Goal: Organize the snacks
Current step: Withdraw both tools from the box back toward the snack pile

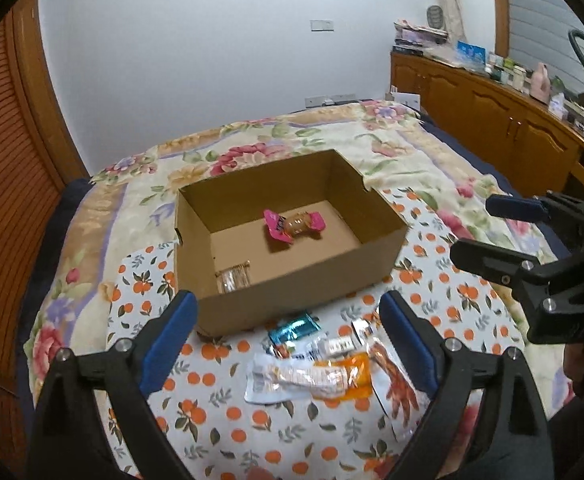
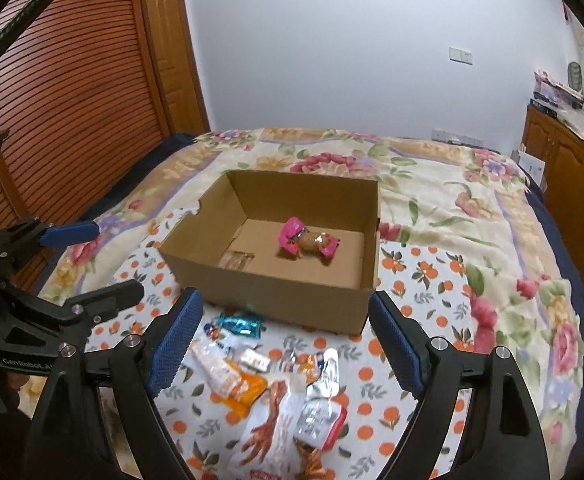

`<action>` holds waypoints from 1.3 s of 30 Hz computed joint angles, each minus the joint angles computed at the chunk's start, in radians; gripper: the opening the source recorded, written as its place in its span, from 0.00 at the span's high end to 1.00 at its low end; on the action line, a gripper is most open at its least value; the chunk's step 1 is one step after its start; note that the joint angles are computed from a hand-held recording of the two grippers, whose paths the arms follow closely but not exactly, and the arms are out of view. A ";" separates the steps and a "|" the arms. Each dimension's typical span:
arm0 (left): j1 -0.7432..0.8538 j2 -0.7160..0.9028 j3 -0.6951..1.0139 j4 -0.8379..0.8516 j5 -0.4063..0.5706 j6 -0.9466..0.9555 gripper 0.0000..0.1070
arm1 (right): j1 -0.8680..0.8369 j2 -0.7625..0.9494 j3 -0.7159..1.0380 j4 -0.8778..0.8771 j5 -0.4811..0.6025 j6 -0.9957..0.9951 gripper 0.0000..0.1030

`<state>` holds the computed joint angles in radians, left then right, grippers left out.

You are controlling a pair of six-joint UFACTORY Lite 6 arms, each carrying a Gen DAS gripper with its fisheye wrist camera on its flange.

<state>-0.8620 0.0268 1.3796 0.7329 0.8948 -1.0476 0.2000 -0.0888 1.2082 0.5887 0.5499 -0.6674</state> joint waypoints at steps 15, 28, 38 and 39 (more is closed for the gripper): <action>-0.088 -0.161 -0.273 -0.153 -0.075 -0.043 0.12 | -0.041 -0.216 -0.315 0.076 0.032 -0.081 0.16; 0.034 -0.114 -0.468 -0.290 -0.307 0.034 0.13 | 0.035 -0.107 -0.534 0.206 -0.123 -0.240 0.28; 0.151 -0.082 -0.534 -0.409 -0.455 0.112 0.13 | 0.030 0.105 -0.510 0.402 -0.127 -0.446 0.47; 0.153 -0.080 -0.540 -0.403 -0.459 0.105 0.13 | 0.030 0.117 -0.507 0.404 -0.127 -0.449 0.47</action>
<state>-0.7087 -0.0530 0.8399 0.3300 0.4356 -0.9424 0.2304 0.0277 0.7009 0.9929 0.4227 -1.1166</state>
